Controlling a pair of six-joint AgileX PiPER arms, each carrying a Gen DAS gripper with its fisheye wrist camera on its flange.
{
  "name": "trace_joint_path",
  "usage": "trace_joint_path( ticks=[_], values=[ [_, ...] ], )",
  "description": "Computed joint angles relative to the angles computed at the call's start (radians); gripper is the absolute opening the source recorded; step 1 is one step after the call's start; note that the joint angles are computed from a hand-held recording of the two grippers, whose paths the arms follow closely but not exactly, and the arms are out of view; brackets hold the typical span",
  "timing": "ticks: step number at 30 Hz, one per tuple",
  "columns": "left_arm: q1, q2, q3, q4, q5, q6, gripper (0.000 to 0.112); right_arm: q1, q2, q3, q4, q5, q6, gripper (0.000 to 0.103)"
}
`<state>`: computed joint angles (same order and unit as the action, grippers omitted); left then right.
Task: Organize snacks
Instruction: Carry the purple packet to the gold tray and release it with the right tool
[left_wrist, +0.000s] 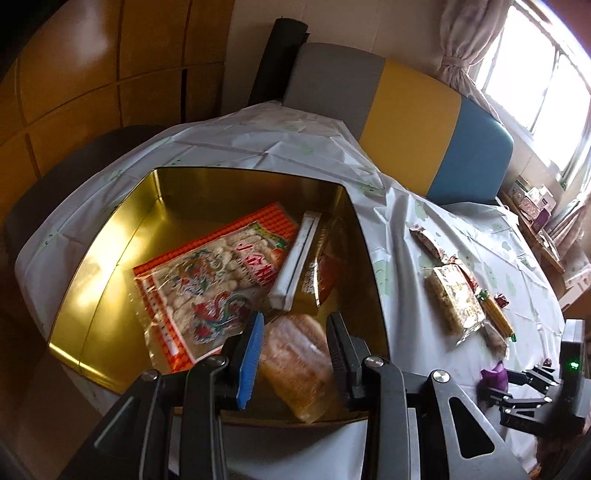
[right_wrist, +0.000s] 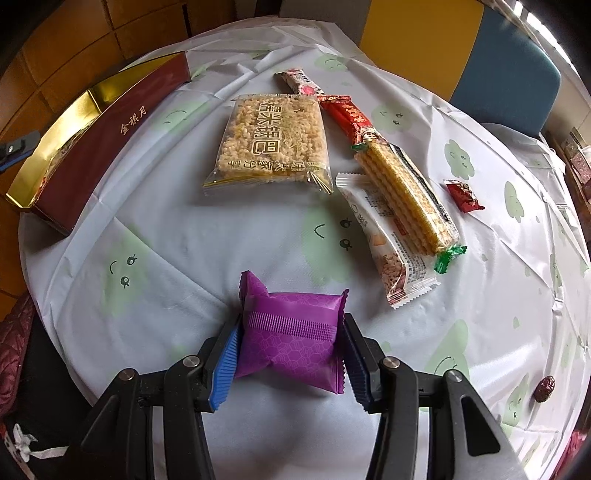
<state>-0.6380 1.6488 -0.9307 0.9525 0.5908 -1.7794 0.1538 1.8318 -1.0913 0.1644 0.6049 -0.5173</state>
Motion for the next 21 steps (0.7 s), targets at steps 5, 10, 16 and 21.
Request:
trace_joint_path(
  ticks=[5, 10, 16, 21],
  values=[
    [-0.005, -0.021, 0.038, 0.025, 0.009, -0.044, 0.036, 0.021, -0.019, 0.022, -0.051, -0.02, 0.083, 0.052],
    [0.004, -0.036, 0.075, 0.037, -0.003, -0.078, 0.036, 0.044, -0.035, 0.031, -0.11, -0.025, 0.183, 0.05],
    [0.027, -0.062, 0.119, 0.07, -0.002, -0.139, 0.036, 0.054, -0.091, 0.051, -0.076, -0.024, 0.202, 0.049],
    [0.064, -0.088, 0.151, 0.089, -0.001, -0.173, 0.036, 0.099, -0.158, 0.008, 0.127, 0.019, 0.056, 0.049]
  ],
)
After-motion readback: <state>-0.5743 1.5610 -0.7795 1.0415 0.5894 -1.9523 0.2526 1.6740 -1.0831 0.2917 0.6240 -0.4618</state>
